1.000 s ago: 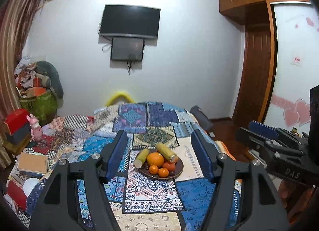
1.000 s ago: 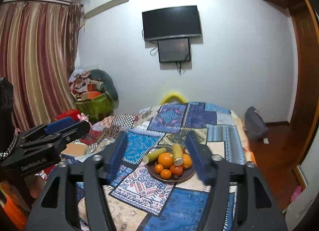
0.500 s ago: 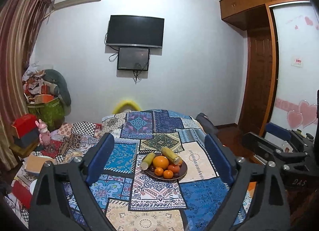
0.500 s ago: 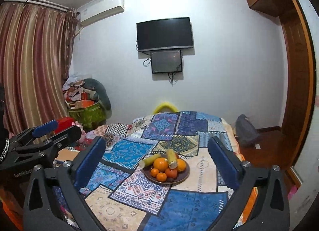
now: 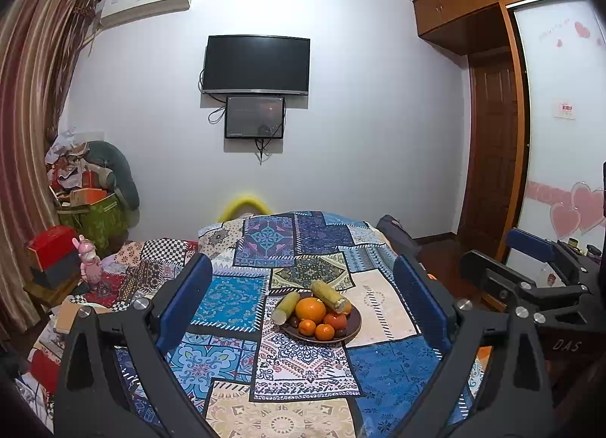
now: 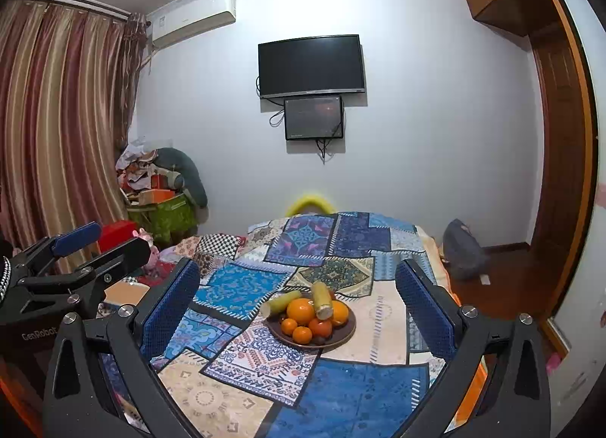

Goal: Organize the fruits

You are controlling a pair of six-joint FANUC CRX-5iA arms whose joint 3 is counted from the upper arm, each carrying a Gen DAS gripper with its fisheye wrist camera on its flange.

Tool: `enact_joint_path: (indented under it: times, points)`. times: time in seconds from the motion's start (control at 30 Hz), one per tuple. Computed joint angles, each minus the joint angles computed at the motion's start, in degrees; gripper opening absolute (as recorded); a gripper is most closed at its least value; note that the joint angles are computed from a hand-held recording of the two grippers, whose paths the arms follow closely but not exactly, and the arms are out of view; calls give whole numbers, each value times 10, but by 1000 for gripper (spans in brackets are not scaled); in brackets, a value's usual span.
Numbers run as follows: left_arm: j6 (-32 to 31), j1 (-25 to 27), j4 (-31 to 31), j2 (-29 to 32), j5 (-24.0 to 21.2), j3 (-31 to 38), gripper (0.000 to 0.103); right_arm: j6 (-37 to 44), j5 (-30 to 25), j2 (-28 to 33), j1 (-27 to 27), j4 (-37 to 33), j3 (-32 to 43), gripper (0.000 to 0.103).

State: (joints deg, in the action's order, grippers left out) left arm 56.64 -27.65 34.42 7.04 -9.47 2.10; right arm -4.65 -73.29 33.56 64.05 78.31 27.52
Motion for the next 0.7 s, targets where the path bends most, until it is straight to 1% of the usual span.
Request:
enact_joint_path:
  times: [0.2, 0.47, 0.57, 0.63, 0.7]
  points:
    - [-9, -1, 8, 2, 0, 1, 98, -1, -2, 1, 0, 1, 1, 103]
    - [6, 1, -9, 4, -4, 10, 99, -3, -7, 2, 1, 5, 2, 103]
    - [31, 2, -35, 5, -7, 17, 100, -1, -10, 4, 1, 6, 6, 103]
    - [24, 2, -28, 6, -6, 16, 100, -1, -12, 4, 2, 6, 7, 103]
    - [32, 2, -38, 6, -8, 19, 100, 0, -12, 5, 1, 7, 8, 103]
